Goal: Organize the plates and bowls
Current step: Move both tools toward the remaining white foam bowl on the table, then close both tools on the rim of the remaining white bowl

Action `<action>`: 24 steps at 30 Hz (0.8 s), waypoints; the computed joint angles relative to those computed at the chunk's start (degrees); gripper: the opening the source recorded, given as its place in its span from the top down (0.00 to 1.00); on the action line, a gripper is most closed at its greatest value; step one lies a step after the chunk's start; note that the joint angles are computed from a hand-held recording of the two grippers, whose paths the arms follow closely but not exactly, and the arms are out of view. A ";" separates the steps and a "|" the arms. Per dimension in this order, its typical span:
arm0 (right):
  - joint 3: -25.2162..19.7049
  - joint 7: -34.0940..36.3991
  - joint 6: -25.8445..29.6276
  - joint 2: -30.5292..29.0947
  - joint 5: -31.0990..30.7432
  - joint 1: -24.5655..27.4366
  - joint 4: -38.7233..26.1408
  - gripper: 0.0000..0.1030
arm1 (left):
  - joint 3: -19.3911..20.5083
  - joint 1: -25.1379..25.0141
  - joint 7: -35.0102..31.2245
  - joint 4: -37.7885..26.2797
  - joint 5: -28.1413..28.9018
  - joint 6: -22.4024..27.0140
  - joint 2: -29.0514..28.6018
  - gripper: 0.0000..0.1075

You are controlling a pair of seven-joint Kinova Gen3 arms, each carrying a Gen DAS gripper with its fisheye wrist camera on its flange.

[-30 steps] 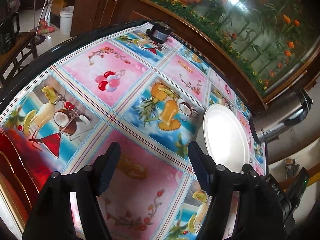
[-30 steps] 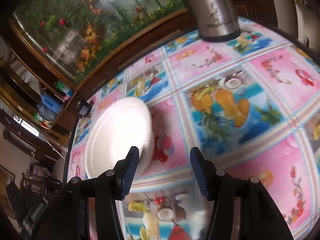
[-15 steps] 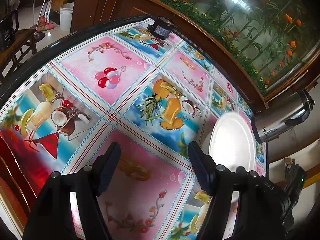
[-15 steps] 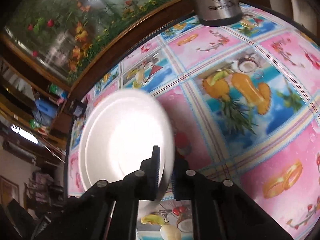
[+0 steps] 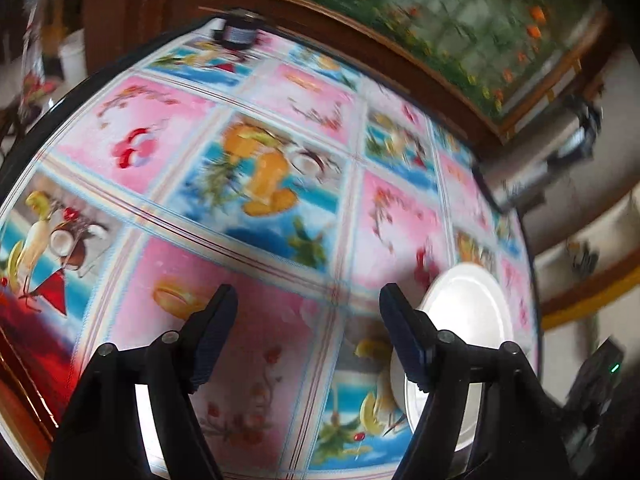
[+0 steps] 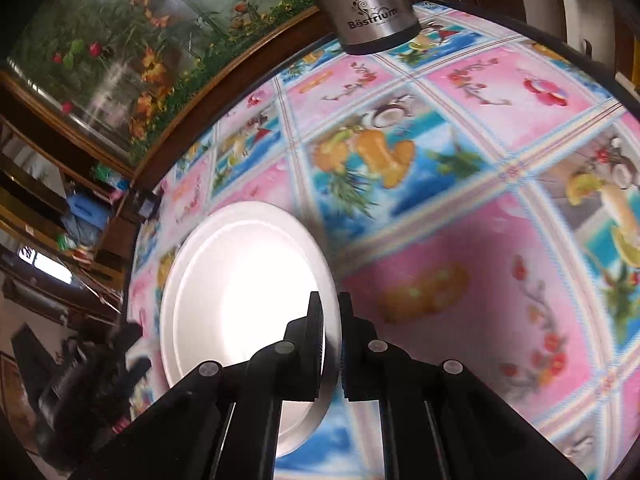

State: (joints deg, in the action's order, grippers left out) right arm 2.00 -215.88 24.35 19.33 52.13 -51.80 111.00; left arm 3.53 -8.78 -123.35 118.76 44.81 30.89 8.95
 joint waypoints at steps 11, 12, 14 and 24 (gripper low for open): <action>1.83 -9.68 -6.42 -3.45 10.73 -0.68 5.77 0.90 | 1.68 -4.89 -5.61 -2.10 4.56 9.51 4.12 0.32; 0.85 -9.27 -5.49 -3.48 10.18 0.09 5.70 0.90 | 1.39 -6.01 -7.15 -1.77 6.89 10.73 4.40 0.32; 0.11 -9.40 -3.94 -3.46 9.66 0.46 5.65 0.90 | 0.30 -7.17 -10.71 -1.43 10.87 13.90 4.88 0.32; -3.19 -10.17 -7.72 -2.53 12.45 3.89 5.24 0.89 | -0.15 -1.51 -11.45 -2.95 7.75 15.47 5.69 0.32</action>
State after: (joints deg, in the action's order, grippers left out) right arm -1.19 -226.05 16.63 16.80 64.59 -47.91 116.24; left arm 3.38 -10.29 -134.80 115.81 52.55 46.36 14.64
